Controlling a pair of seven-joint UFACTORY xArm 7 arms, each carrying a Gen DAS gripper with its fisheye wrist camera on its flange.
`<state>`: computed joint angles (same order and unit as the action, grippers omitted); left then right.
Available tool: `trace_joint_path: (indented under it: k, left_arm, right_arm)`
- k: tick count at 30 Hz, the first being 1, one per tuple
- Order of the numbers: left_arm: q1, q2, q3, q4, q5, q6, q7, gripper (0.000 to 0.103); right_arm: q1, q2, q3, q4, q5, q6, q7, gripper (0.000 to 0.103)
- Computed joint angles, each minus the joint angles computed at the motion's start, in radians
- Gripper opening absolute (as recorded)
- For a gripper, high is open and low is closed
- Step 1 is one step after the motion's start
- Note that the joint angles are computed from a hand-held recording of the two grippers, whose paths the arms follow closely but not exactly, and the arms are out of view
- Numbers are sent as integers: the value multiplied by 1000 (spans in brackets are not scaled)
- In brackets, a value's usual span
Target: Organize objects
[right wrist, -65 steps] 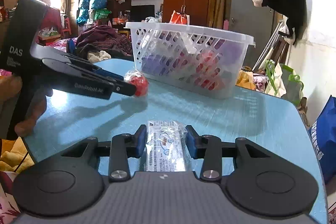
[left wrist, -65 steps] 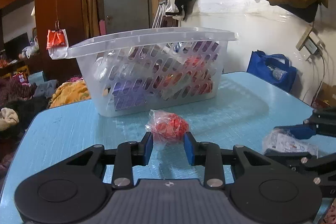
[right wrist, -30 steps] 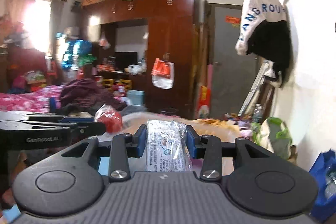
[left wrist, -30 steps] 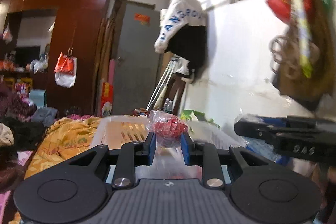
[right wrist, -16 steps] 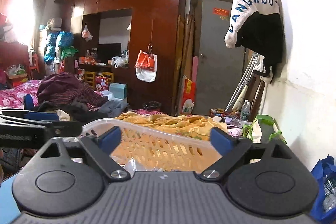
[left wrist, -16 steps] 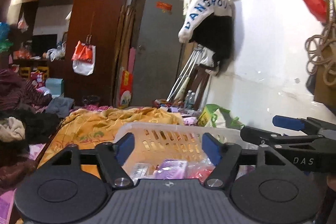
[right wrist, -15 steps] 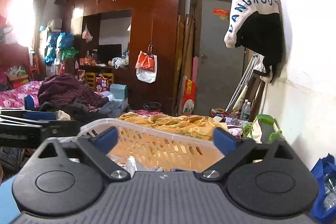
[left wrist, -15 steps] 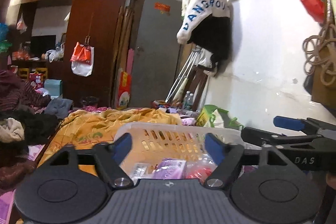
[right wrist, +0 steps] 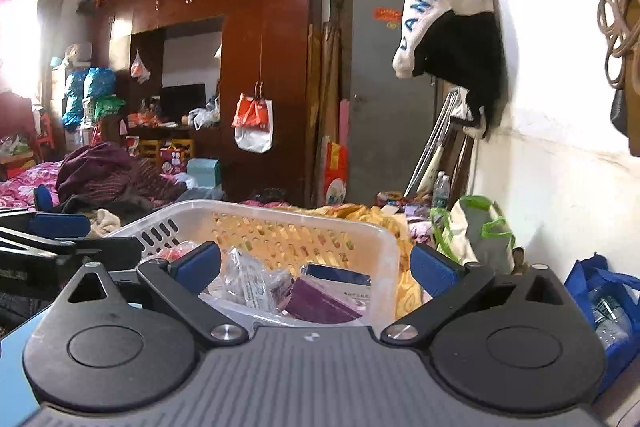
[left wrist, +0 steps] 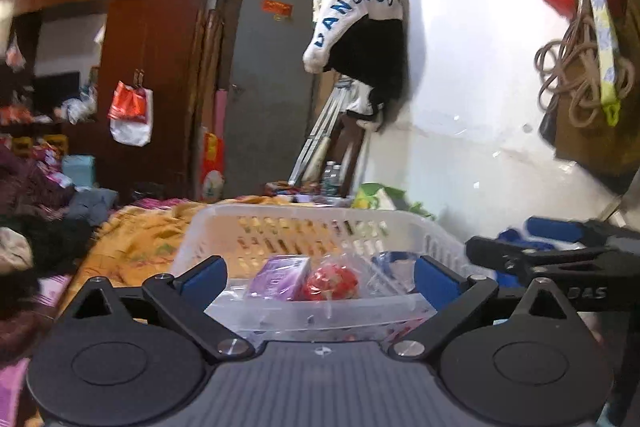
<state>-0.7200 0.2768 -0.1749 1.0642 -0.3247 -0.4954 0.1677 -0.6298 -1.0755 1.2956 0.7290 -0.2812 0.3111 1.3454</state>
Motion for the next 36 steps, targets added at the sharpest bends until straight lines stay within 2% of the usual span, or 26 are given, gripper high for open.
trace_joint_path:
  k: [1,3,7,11,16,36]
  left_arm:
    - [-57,2,40,8,-81,3,71,101]
    - [-124,6,83,25,-195,13,181,101]
    - [-132,9,77,30,-252,18,249,101]
    - [-178,19,95,49,-368,2,370,101]
    - [-149,22,57,44,-371,-10,383,101]
    - [-115,-2,11,5,-353,-43,358,101]
  right_arm:
    - [3,-1,0,-1,0,-1,-1,103]
    - [9,6,-4,-6,3,-8,-1,103]
    - [16,19,-4,-9,6,-2,4,103]
    - [26,27,2,-10,6,15,6,103]
    - [34,45,2,-18,4,18,12,103]
    - [68,52,-8,-37,-21,31,57,103]
